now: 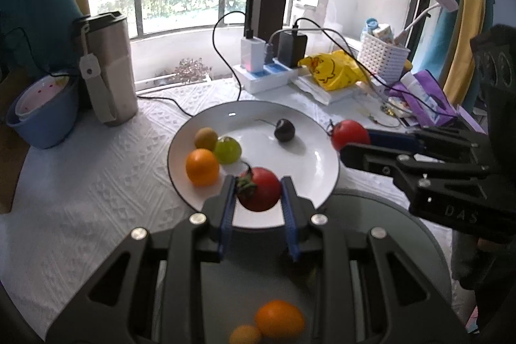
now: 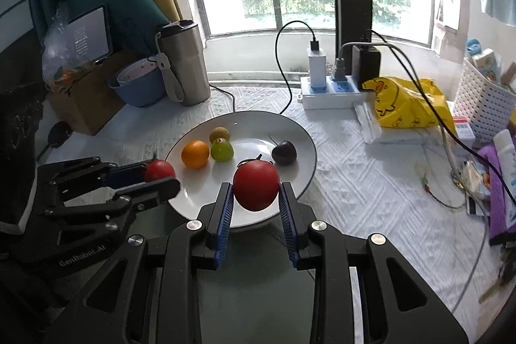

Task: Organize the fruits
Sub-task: 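Carry both red tomatoes into the white bowl and open both tools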

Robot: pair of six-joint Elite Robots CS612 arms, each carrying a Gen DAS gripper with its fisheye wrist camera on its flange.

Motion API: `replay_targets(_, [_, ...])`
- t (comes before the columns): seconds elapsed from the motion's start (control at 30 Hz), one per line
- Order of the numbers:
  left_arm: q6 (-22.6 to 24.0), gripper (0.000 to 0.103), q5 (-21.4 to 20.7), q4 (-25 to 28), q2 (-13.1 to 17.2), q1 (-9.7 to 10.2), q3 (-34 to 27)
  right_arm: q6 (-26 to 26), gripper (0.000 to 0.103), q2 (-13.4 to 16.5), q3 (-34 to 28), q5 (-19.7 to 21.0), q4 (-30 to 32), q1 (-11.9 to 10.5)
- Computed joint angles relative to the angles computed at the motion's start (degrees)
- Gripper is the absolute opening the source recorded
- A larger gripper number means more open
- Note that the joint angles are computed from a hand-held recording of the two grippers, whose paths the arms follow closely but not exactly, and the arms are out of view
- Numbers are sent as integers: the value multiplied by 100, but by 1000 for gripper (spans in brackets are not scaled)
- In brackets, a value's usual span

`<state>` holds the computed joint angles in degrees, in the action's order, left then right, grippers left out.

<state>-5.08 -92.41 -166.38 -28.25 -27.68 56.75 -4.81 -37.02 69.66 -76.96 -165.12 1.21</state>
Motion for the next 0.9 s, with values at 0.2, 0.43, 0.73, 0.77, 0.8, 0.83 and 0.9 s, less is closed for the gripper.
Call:
replay_targets(0.2, [-55, 29, -19, 315, 216, 40, -397, -14, 31, 234, -411, 27, 313, 26])
replay_targets(0.43, [-198, 29, -147, 529, 362, 102, -645, -93, 31, 568, -999, 35, 746, 61])
replay_targets(0.73, [-367, 30, -142, 569, 391, 134, -683, -69, 31, 762, -1285, 32, 1022, 85])
replay_targets(0.77, [-382, 30, -135, 577, 389, 136, -682, -60, 31, 761, -1281, 27, 1010, 87])
replay_targets(0.8, [-399, 30, -135, 586, 389, 138, -684, -56, 31, 758, -1274, 13, 999, 89])
replay_targets(0.83, [-428, 31, -142, 577, 380, 140, -667, -48, 31, 751, -1262, -1, 983, 92])
replay_targets(0.9, [-433, 33, -141, 527, 352, 138, -619, -17, 31, 732, -1234, -30, 930, 95])
